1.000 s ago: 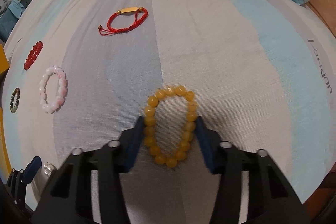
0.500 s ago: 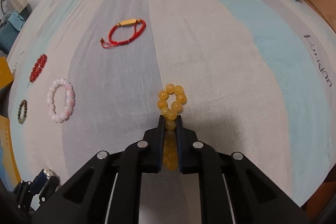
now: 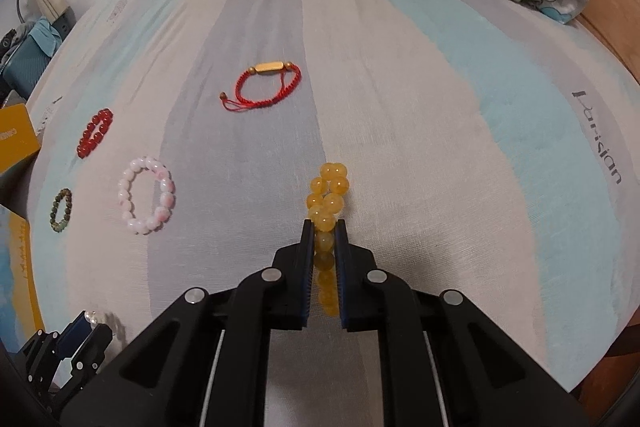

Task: Organize jewelry
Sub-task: 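Carry the pearl charms and yellow bracelet over the white box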

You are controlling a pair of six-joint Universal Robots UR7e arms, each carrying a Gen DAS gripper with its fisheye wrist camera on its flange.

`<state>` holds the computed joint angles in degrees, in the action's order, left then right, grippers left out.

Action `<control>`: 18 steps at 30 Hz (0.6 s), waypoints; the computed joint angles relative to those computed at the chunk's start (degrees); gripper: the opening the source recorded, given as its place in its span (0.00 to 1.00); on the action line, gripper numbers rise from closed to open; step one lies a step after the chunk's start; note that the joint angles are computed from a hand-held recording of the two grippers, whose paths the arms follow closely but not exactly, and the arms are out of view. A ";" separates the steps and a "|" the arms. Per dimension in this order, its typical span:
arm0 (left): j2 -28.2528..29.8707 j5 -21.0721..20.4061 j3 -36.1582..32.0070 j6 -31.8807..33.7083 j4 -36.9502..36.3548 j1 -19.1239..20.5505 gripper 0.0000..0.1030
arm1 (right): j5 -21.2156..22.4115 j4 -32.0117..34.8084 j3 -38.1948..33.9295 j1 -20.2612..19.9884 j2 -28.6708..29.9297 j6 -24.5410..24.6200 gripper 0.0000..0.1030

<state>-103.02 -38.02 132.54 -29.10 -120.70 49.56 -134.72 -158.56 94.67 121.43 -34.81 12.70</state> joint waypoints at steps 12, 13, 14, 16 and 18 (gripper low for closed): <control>-3.31 2.27 -1.10 -4.39 6.39 -2.49 0.22 | -2.32 -2.10 -0.30 2.90 0.31 -2.61 0.09; -3.53 2.44 -1.23 -4.69 6.89 -2.51 0.22 | -2.46 -2.21 -0.24 3.12 0.30 -2.61 0.09; -3.72 2.56 -1.36 -5.00 7.35 -2.54 0.22 | -2.48 -2.32 -0.12 3.30 0.25 -2.54 0.09; -4.13 2.95 -1.70 -5.83 8.60 -2.66 0.22 | -2.39 -2.55 0.12 3.62 0.09 -2.52 0.09; -4.58 3.20 -1.87 -6.18 9.31 -2.88 0.22 | -2.56 -2.99 0.37 4.05 0.09 -2.70 0.09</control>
<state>-107.60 -34.82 130.67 -35.28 -111.38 46.68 -137.28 -161.56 95.04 125.49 -34.72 10.00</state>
